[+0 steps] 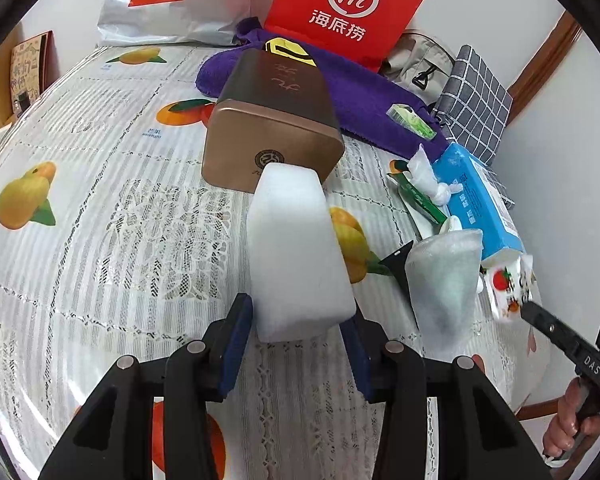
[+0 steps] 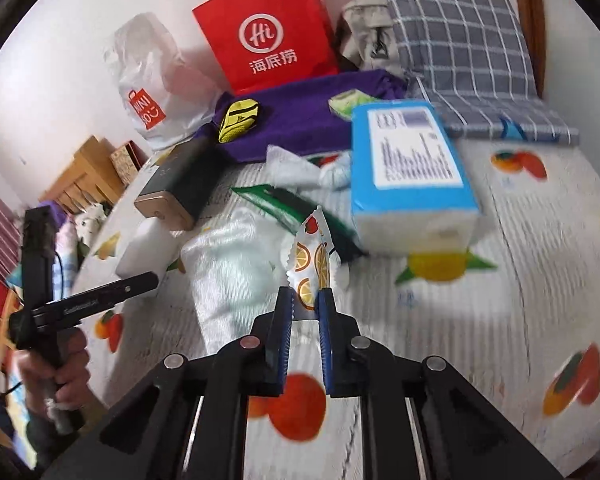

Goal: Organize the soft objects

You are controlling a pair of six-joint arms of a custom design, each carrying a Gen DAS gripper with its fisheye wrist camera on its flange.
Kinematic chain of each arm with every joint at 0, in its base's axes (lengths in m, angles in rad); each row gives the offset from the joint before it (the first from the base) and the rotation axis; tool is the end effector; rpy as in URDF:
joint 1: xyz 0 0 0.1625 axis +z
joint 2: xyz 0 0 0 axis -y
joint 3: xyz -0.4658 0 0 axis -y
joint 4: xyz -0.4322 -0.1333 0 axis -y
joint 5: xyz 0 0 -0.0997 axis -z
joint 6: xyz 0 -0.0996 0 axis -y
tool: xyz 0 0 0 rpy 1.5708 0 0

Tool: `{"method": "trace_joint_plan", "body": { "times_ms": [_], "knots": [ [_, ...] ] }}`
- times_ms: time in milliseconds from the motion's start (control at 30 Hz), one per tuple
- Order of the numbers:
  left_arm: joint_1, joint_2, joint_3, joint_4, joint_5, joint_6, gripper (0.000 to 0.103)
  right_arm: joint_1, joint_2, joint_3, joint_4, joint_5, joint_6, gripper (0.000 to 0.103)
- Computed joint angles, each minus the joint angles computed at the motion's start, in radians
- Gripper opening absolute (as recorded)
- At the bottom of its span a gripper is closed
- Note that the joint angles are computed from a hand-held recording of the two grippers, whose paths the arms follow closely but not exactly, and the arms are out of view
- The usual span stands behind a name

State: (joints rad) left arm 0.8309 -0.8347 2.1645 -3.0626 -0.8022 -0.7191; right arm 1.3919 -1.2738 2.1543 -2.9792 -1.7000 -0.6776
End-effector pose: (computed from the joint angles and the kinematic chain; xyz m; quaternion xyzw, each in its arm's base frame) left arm -0.2049 -0.5249 0.0334 -0.0207 0.9243 -0.3050 0.2286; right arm 0.0211 -0.5601 0.2396 0.2214 -0.9377 0.2110 0.1648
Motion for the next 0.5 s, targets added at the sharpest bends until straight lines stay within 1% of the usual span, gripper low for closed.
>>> {"method": "trace_joint_plan", "body": {
  "times_ms": [100, 167, 233, 300, 333, 367, 400, 433, 467, 500],
  "knots": [
    [-0.002, 0.001, -0.002, 0.009, 0.005, -0.005, 0.042, -0.03, -0.025, -0.002, 0.054, 0.004, 0.027, 0.013],
    [-0.003, 0.001, -0.004, 0.017, 0.01, -0.008, 0.042, -0.039, -0.019, -0.004, 0.033, -0.031, 0.037, 0.017],
    [-0.005, 0.002, -0.006, 0.024, 0.015, -0.01, 0.042, -0.045, -0.008, -0.006, -0.009, -0.076, 0.049, 0.017],
    [-0.005, 0.003, -0.009, 0.033, 0.018, -0.012, 0.042, -0.055, -0.002, -0.008, -0.04, -0.097, 0.061, 0.02],
    [-0.005, 0.004, -0.011, 0.037, 0.019, -0.015, 0.042, -0.058, -0.001, -0.009, -0.043, -0.101, 0.066, 0.029],
    [-0.005, 0.004, -0.012, 0.041, 0.02, -0.017, 0.042, -0.06, 0.0, -0.011, -0.044, -0.102, 0.067, 0.041],
    [-0.005, 0.005, -0.014, 0.044, 0.021, -0.019, 0.042, -0.06, 0.002, -0.012, -0.052, -0.105, 0.064, 0.048],
    [-0.004, 0.005, -0.015, 0.047, 0.021, -0.021, 0.042, -0.057, 0.006, -0.009, -0.074, -0.108, 0.056, 0.059],
    [-0.003, 0.005, -0.017, 0.049, 0.021, -0.022, 0.043, -0.052, 0.011, -0.003, -0.104, -0.111, 0.047, 0.068],
    [-0.003, 0.005, -0.018, 0.051, 0.021, -0.022, 0.043, -0.048, 0.02, 0.001, -0.134, -0.113, 0.038, 0.071]
  ]
}}
